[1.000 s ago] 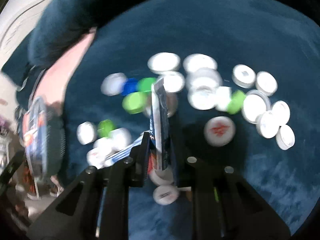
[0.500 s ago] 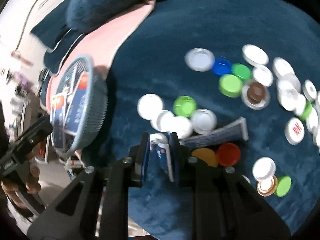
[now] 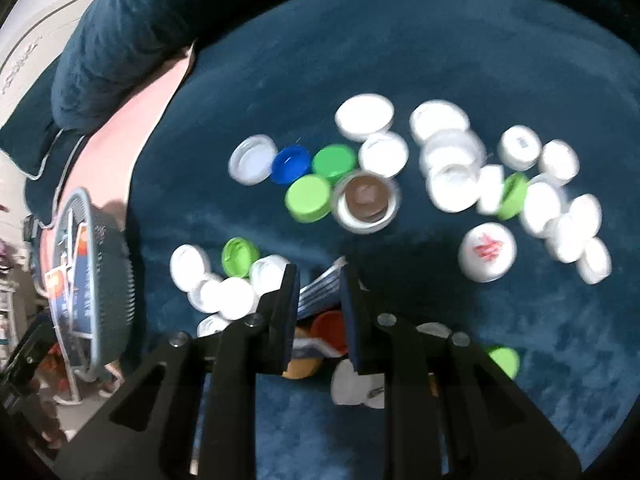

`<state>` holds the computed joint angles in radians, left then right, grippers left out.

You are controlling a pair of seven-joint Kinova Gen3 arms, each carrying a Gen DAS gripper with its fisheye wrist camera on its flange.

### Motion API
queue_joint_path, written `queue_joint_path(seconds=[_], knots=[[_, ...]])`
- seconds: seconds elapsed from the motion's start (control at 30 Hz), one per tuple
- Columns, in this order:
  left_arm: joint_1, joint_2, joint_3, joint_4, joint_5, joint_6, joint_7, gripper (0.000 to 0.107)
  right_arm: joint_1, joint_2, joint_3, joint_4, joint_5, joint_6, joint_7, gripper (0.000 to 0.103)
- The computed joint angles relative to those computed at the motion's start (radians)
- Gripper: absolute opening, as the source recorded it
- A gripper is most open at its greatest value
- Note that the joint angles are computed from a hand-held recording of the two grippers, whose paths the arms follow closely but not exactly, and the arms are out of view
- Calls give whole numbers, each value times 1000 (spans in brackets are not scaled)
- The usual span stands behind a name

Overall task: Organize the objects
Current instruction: 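Lift the tube with the right tool while the left moves over the pile, then grasp a blue-white ointment tube with the left tool while the right holds its tube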

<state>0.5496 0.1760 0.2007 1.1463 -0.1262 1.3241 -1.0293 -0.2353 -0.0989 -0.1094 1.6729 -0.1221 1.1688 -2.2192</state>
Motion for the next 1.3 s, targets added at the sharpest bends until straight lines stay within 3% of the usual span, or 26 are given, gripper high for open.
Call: queue_joint_path(seconds=[0.13,0.23,0.33,0.47,0.57,0.67,0.8,0.93,1.13,1.2,1.3], knots=[[12,1,6,-9,-3,3,4,102,29,36,25,11,-67,35,-28,22],[31,9,16,-25,-12,3,-17,102,60,22,55,62,-151,-27,-59,22],[75,26,23,-44,-66,17,-39,102,70,12,84,102,-241,-93,-23,23],[116,54,36,-49,-83,17,-116,102,88,-2,49,126,-243,-143,11,23],[138,82,47,-54,-55,4,-196,102,38,-13,111,140,-322,-153,114,23],[179,121,42,-69,-57,2,-232,102,61,8,61,99,-287,-112,95,23],[228,152,29,-70,-59,7,-243,102,66,53,52,65,-284,-18,52,23],[244,148,19,-50,-63,-15,-251,102,51,65,53,70,-290,-75,83,23],[223,137,29,-9,-25,-41,-287,102,-6,86,-15,36,-132,-107,49,28],[237,130,33,5,-47,-53,-310,102,-22,84,-17,25,-103,-99,103,27],[229,117,42,24,-28,-88,-346,102,-9,64,6,31,-143,-99,166,22]])
